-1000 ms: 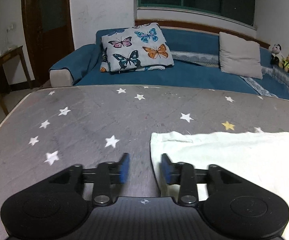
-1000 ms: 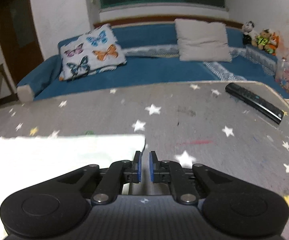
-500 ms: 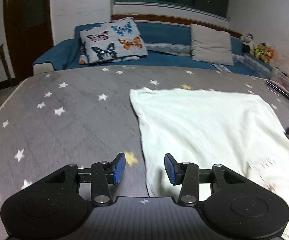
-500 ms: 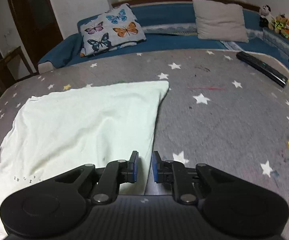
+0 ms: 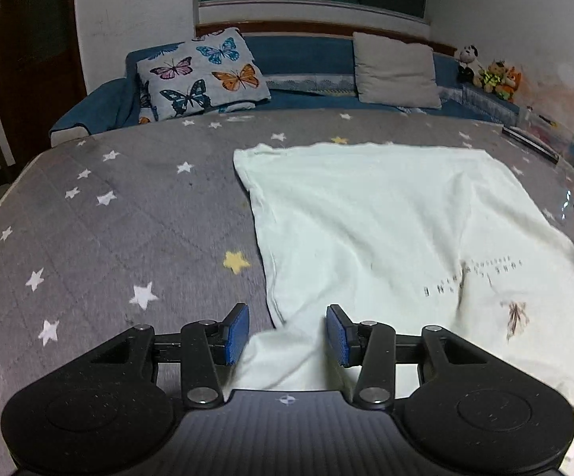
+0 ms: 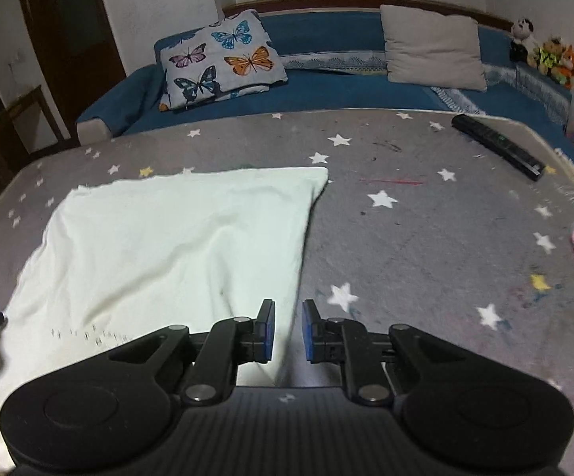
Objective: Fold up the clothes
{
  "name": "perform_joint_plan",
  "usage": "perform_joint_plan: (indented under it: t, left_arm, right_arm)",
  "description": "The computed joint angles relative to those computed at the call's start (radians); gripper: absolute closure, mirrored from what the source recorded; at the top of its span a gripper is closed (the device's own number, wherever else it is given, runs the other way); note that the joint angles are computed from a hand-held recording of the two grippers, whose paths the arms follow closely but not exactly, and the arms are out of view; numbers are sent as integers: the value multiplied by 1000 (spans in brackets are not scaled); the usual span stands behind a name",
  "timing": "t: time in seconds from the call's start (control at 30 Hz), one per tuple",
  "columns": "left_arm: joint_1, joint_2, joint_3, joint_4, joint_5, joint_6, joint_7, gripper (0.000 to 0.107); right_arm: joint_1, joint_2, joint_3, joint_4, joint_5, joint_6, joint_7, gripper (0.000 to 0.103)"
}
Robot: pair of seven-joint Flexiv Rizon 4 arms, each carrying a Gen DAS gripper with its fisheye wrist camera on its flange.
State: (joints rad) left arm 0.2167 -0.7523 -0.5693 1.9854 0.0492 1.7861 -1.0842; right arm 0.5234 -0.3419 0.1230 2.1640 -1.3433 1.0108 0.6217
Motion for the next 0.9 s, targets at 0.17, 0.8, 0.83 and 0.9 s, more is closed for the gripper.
perform_joint_plan:
  t: [0.17,0.8,0.83,0.9]
  left_arm:
    - [14,1,0,18,9,-2,2,82]
    - [-71,-17,45,-90,-59,-45,-42,81]
    - [-83,-22,56,-98,-66,-50,-39,81]
    - [-106,-32,76,-114,-80,-59,-34,81]
  right_arm:
    - [-1,9,1,27,-15,-3,54,89]
    - [-65,-88,-12,-13,-284,70,308,89]
    - [-65,-93,-11,-17,-290,67,306,89]
    - [-57,-100,-7,-24,-288,48,289,89]
